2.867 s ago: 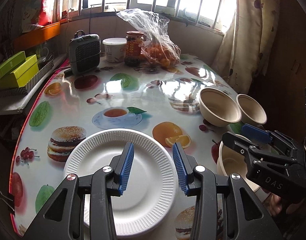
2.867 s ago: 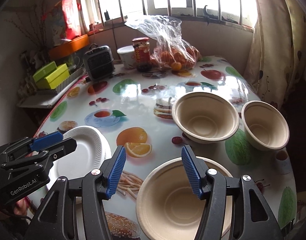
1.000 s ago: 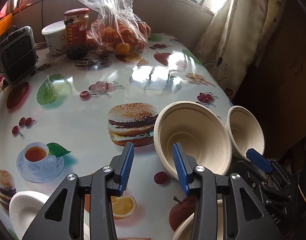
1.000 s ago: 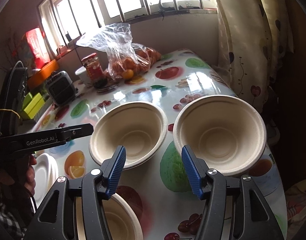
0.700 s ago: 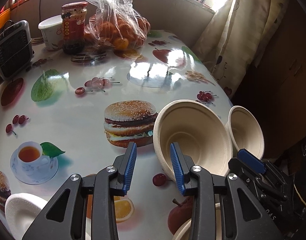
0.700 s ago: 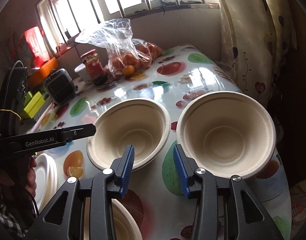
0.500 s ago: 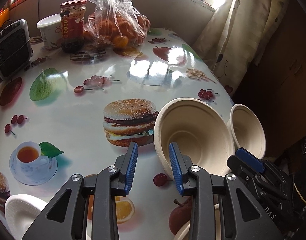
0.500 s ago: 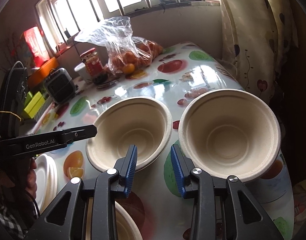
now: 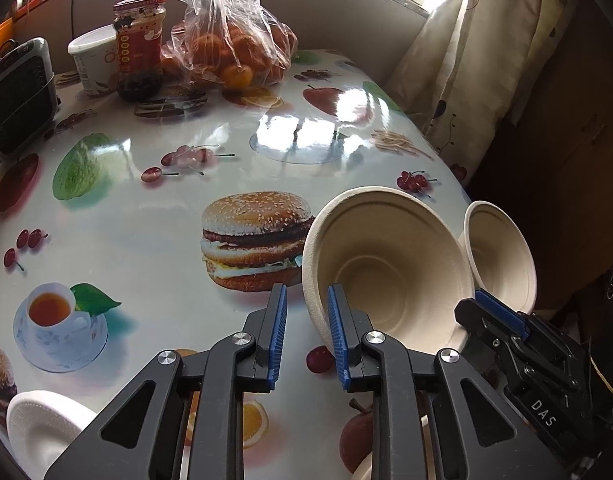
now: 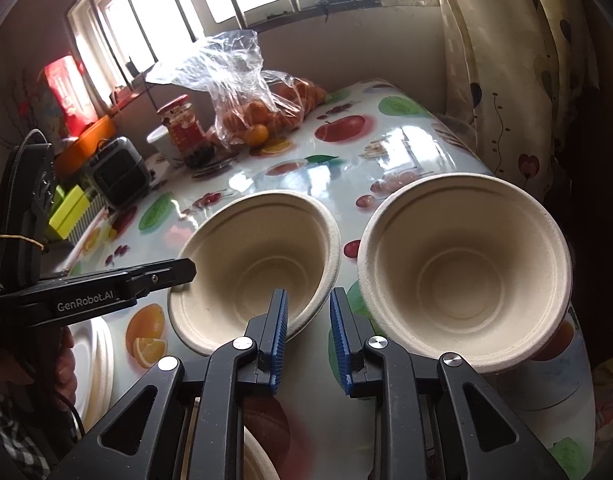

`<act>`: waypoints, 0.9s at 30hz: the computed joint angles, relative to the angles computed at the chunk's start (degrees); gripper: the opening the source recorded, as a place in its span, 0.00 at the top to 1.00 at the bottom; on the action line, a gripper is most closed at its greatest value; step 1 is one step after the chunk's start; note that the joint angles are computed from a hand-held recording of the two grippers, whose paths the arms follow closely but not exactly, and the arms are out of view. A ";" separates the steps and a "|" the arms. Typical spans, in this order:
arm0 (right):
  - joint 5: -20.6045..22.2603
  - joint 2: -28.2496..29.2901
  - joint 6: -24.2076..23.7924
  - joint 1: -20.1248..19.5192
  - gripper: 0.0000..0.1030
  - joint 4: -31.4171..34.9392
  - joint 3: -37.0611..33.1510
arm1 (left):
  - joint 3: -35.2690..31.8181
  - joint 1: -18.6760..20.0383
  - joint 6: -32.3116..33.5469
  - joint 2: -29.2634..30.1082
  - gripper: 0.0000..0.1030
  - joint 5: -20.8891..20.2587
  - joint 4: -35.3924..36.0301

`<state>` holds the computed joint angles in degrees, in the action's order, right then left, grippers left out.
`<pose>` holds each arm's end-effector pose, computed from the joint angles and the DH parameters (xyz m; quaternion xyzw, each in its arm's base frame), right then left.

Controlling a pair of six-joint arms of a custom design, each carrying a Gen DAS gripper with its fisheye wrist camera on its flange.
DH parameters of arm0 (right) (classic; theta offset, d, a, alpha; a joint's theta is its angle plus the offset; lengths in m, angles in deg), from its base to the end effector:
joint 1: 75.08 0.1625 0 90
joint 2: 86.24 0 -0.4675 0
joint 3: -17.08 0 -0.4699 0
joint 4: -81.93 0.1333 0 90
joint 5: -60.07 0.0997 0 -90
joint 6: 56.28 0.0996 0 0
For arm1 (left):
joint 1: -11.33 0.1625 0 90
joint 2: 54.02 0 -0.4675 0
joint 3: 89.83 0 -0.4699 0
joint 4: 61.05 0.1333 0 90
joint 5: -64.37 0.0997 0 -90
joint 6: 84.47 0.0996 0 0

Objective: Organize plates and bowls
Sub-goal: 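Close both tools on the tan bowl rim, then lift the tan bowl and carry it over another tan bowl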

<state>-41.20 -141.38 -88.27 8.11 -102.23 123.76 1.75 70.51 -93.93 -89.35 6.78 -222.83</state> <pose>0.0301 -0.7075 0.1738 0.1673 -0.9126 0.3107 0.2064 -0.2296 -0.7492 -0.0122 0.1393 0.9420 -0.2170 0.2149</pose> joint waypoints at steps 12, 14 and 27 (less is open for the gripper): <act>0.07 0.02 0.06 -0.05 0.79 0.09 -0.07 | 0.14 -0.21 0.84 0.16 0.79 -0.96 -0.64; -0.03 0.09 0.10 -0.04 0.79 0.21 -0.21 | 0.20 -0.21 0.78 0.12 0.79 -1.04 -0.67; 0.44 -0.09 -0.25 0.06 0.79 -0.95 0.12 | 0.74 -0.37 1.52 -0.18 0.79 -1.22 -1.93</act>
